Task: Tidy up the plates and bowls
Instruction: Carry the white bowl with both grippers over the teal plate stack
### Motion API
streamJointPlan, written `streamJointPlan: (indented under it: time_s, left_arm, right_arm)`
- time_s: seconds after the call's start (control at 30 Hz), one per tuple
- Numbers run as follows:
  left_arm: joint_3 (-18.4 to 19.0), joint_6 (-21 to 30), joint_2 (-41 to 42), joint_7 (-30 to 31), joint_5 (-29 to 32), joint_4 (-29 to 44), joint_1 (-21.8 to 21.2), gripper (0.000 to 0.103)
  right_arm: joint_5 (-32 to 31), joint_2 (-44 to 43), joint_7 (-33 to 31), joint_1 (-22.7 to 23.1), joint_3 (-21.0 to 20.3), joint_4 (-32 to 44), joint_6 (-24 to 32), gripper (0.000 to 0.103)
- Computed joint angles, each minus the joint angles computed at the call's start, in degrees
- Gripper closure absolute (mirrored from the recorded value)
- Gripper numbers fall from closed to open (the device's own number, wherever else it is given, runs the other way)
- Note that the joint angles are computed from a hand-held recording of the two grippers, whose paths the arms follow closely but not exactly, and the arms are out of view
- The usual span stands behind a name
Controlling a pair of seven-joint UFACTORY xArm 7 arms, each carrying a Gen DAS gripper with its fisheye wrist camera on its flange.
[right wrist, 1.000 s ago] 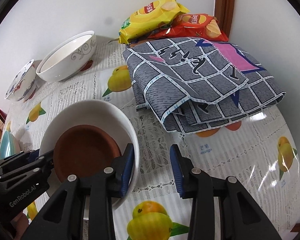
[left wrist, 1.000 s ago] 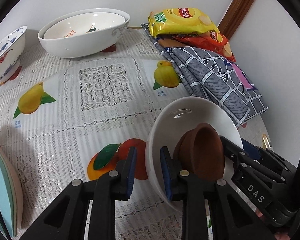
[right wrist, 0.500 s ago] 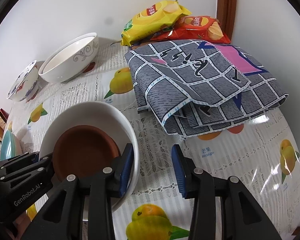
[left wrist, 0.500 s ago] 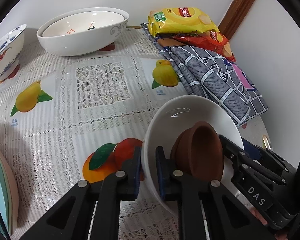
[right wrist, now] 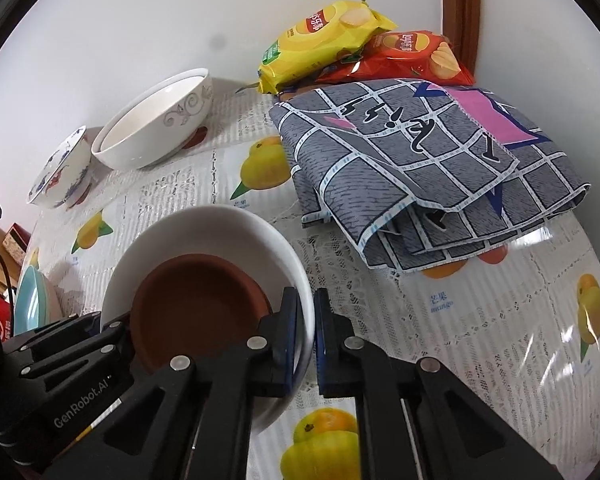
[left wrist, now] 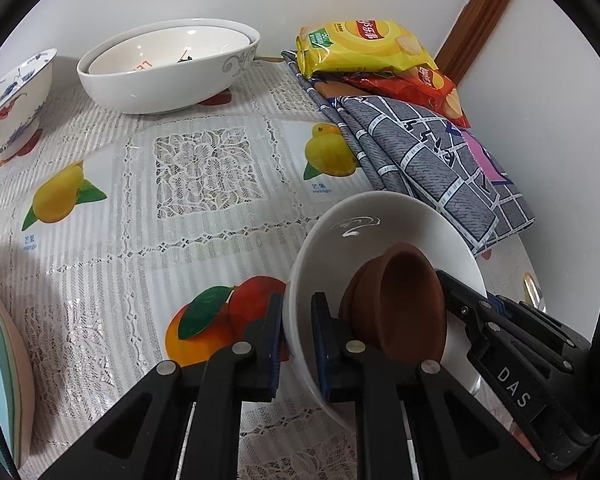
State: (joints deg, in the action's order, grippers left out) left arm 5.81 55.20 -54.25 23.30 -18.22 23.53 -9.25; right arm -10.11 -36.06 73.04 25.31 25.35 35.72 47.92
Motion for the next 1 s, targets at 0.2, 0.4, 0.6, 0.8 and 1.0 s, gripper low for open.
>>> streamJointPlan:
  time_s: [0.2,0.4,0.6,0.8,1.0]
  left_arm:
    - [0.07,0.77,-1.47,0.07,0.86,-0.08,0.79,0.090]
    - [1.78,4.02,-2.76,0.70,1.80,1.44,2.44,0.091]
    - [2.79,6.55,-5.24,1.80,2.65,2.35,4.44,0.092]
    - [4.36,8.96,-6.79,3.02,3.43,4.06,6.40,0.092]
    - [5.96,10.74,-7.10,4.51,3.97,5.68,8.28,0.092]
  right_arm:
    - [2.23,-1.44,0.98,0.89,-0.59,-1.20,-1.21,0.095]
    - [1.78,-0.85,3.15,0.89,1.43,0.90,0.13,0.096]
    - [0.63,-0.03,4.58,1.01,2.90,4.48,2.26,0.096]
    - [-0.71,1.51,6.04,0.99,4.39,8.26,4.11,0.096]
    - [-2.55,4.10,7.30,0.97,5.73,12.36,5.90,0.096]
